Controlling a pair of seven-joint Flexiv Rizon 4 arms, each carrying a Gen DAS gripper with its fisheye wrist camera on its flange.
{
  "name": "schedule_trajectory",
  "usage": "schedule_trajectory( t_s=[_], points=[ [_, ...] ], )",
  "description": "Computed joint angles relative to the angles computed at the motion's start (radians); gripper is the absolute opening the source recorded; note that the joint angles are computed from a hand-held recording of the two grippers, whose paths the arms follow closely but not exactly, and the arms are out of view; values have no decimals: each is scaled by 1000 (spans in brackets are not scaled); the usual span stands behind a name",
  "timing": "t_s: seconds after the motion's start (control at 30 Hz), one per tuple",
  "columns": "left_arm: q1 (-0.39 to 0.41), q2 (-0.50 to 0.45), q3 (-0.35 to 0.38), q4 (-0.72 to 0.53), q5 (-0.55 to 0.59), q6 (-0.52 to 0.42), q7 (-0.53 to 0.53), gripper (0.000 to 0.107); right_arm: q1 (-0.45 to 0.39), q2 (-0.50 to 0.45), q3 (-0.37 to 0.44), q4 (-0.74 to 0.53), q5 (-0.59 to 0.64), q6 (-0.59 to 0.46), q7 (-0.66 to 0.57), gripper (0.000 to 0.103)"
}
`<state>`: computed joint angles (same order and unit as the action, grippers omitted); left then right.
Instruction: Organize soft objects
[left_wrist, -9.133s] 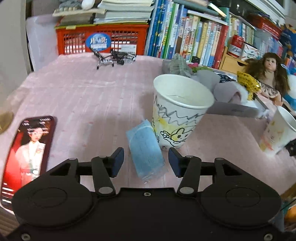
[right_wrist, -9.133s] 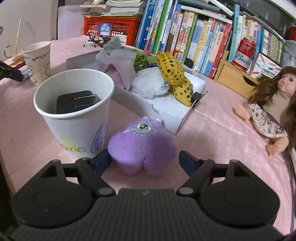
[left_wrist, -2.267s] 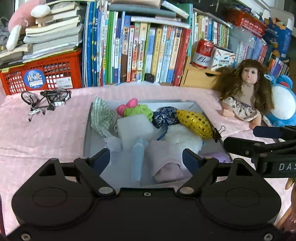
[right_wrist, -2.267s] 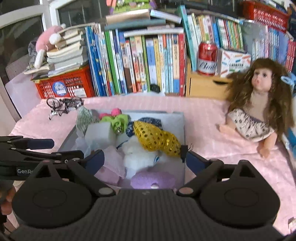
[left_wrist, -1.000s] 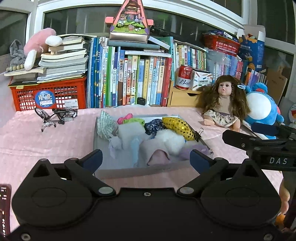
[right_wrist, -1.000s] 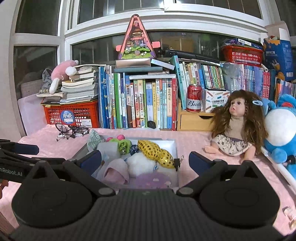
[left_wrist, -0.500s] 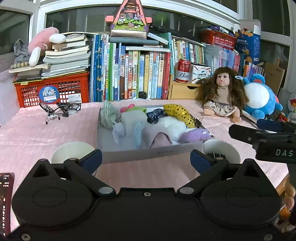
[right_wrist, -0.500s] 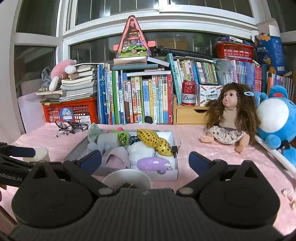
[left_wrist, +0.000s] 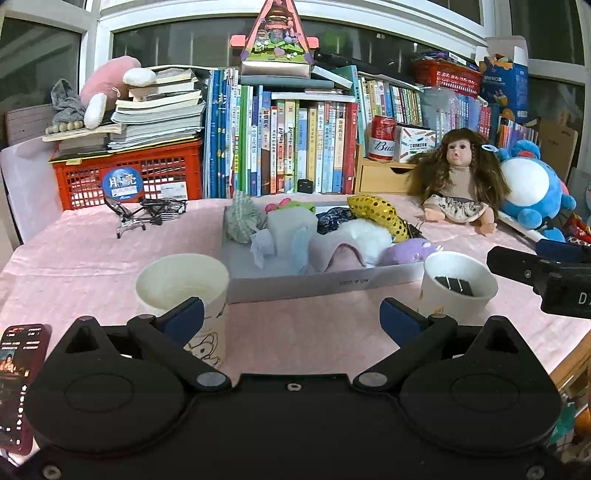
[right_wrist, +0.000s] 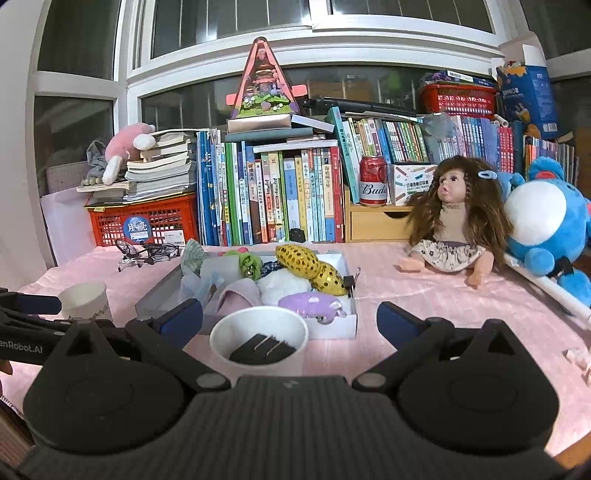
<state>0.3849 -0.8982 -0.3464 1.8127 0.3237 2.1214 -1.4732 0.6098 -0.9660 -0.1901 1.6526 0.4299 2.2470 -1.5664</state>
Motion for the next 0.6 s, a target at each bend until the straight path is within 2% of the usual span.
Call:
schedule_trajectory(
  t_s=[0.2, 0.4, 0.6],
  points=[
    [-9, -1, 27, 29, -9, 20, -9, 101, 18, -19, 6, 20, 26, 24, -12, 103],
    [-21, -8, 57, 51, -32, 31, -20, 102, 9, -21, 29, 40, 19, -16, 22, 103],
    [-32, -20, 80, 62, -69, 8, -21, 102, 27, -39, 8, 44, 3, -56, 69, 103]
  ],
)
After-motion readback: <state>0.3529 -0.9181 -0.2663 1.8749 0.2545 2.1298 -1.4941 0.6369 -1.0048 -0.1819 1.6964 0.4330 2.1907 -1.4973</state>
